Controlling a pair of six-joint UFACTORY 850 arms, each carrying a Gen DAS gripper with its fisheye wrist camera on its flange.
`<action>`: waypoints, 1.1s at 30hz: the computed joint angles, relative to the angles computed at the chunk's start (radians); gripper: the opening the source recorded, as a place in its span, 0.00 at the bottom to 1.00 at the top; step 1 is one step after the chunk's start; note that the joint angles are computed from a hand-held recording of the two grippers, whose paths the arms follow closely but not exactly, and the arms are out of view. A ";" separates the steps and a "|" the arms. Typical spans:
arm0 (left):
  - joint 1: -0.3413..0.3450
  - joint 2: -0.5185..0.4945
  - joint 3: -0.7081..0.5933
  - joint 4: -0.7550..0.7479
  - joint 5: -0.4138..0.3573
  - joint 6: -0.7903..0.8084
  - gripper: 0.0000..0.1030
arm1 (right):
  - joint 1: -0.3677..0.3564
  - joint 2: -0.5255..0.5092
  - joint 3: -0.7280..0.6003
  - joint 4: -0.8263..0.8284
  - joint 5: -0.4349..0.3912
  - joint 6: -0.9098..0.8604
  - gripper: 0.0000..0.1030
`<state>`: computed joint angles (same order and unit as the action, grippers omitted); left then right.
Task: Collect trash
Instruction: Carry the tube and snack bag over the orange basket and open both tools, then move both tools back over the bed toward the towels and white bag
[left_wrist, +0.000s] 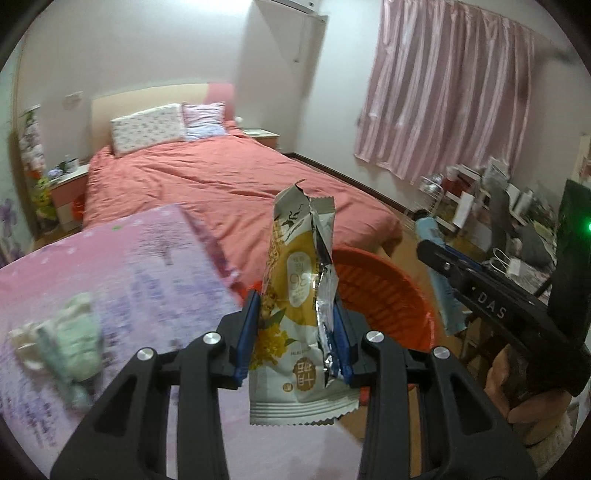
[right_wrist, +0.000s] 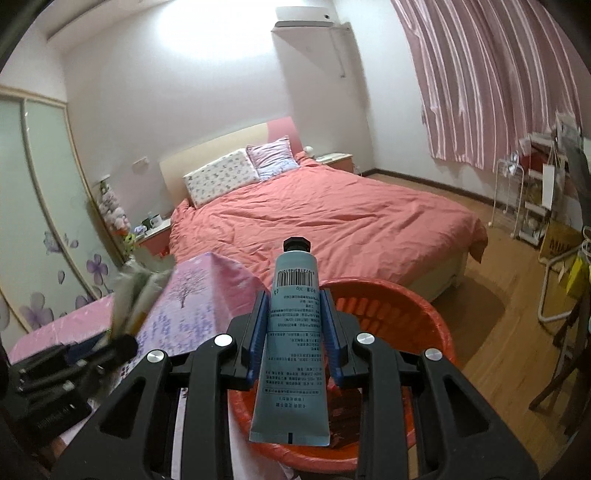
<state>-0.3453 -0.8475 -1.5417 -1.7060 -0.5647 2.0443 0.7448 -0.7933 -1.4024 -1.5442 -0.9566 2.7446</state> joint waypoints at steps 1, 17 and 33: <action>-0.018 -0.018 -0.023 0.028 0.003 -0.031 0.36 | -0.007 0.005 0.013 -0.012 0.009 0.023 0.28; -0.040 -0.162 -0.164 0.215 0.209 -0.216 0.72 | -0.045 -0.012 0.069 -0.011 0.144 0.138 0.51; 0.172 -0.172 -0.206 0.059 0.355 -0.152 0.75 | -0.012 -0.152 -0.205 0.093 0.228 -0.205 0.51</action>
<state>-0.1736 -1.0197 -1.7474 -1.6466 -0.2094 1.8926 0.7330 -0.9454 -1.6073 -1.4516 -0.7290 2.5395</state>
